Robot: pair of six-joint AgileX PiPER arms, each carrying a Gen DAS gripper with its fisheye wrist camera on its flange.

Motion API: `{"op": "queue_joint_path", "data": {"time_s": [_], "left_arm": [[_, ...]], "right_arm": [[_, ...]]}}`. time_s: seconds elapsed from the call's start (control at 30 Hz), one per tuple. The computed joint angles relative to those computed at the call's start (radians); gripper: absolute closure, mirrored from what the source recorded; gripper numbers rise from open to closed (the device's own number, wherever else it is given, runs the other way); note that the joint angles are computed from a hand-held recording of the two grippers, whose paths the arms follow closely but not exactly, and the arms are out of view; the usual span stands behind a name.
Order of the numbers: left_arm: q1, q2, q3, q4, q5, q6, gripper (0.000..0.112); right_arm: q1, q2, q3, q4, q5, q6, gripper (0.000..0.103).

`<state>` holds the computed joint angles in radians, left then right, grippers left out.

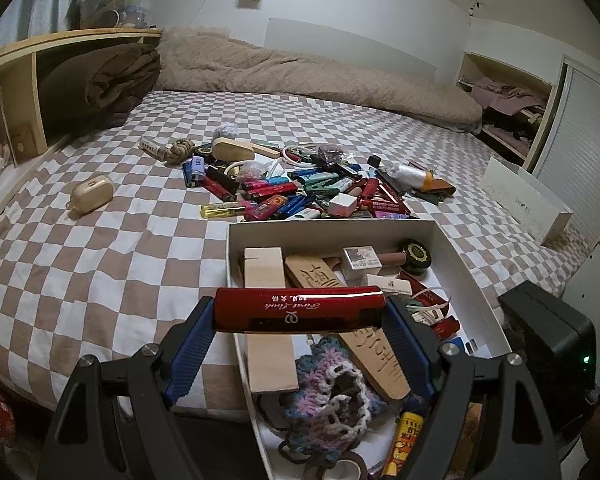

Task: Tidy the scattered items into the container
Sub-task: 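Lower the yellow lighter into the white box and open the right gripper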

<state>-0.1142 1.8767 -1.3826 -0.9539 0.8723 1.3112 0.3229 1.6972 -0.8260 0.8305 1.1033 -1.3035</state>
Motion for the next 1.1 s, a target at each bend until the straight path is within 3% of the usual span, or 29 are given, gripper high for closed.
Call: {"op": "queue_joint_path", "data": {"time_s": [0.2,0.4,0.5,0.67,0.73,0.9,1.1], "left_arm": [[-0.013,-0.014,0.008,0.001,-0.002,0.004,0.029],[-0.016,-0.022,0.018,0.006,-0.009,0.006,0.029],[-0.018,-0.025,0.022,0.011,-0.01,0.007,0.029],[-0.019,-0.026,0.024,0.011,-0.011,0.006,0.029],[-0.02,-0.027,0.026,0.011,-0.011,0.003,0.029],[-0.021,-0.028,0.026,0.013,-0.012,0.004,0.029],[-0.02,-0.022,0.018,0.015,-0.016,-0.005,0.029]], "right_arm": [[0.018,-0.192,0.121,-0.016,-0.168,-0.019,0.021],[0.079,-0.206,0.168,-0.01,-0.215,-0.039,0.021],[0.069,-0.188,0.152,-0.001,-0.195,-0.042,0.021],[-0.011,-0.082,0.045,0.034,-0.02,-0.08,0.021],[-0.018,-0.053,0.028,0.033,0.011,-0.079,0.021],[-0.023,-0.024,0.019,0.009,-0.02,-0.057,0.021],[0.006,-0.122,0.083,-0.028,-0.087,-0.058,0.021]]}}
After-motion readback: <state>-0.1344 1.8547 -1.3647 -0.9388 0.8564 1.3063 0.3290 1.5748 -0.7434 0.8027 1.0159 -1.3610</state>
